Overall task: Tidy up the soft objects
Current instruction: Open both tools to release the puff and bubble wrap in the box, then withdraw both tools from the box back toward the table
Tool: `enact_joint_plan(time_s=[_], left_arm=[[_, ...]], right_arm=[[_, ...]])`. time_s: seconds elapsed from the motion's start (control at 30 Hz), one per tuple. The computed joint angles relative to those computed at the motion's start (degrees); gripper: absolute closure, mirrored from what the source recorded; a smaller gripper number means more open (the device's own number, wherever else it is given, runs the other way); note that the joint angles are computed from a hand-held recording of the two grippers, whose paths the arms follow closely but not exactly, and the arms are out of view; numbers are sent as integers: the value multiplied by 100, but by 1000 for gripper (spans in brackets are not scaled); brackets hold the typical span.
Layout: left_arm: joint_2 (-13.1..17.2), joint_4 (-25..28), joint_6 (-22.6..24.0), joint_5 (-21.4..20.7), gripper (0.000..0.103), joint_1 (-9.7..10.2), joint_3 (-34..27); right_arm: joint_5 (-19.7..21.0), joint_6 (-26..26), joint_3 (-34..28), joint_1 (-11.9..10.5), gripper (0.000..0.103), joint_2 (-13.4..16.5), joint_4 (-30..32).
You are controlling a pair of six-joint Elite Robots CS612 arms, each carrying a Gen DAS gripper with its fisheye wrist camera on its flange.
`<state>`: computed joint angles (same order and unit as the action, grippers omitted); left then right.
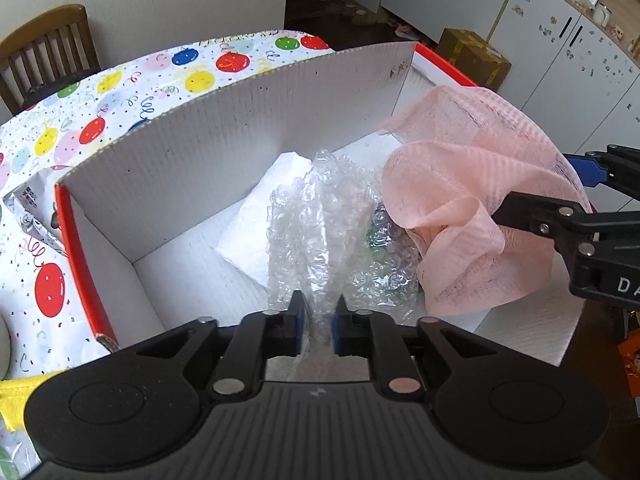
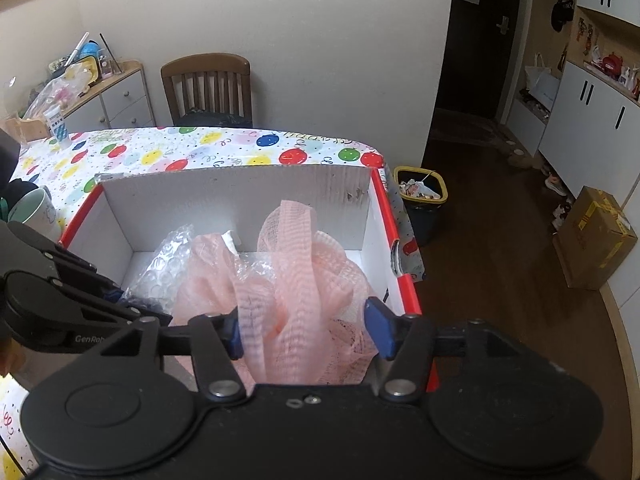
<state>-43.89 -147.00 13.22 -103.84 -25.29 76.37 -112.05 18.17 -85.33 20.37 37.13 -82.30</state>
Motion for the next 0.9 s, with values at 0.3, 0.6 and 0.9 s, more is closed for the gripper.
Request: enact_joint_plan(time_s=[0.3, 0.6, 0.9], left_arm=[[-116, -354, -63, -154, 35, 33, 173], [-351, -789, -235, -513, 35, 191, 447], [-681, -1555, -221, -998, 29, 412, 867]], right_arm=[[18, -85, -75, 25, 31, -11, -21], [74, -112, -196, 93, 18, -45, -243], [76, -128, -208, 255, 11, -159, -499]])
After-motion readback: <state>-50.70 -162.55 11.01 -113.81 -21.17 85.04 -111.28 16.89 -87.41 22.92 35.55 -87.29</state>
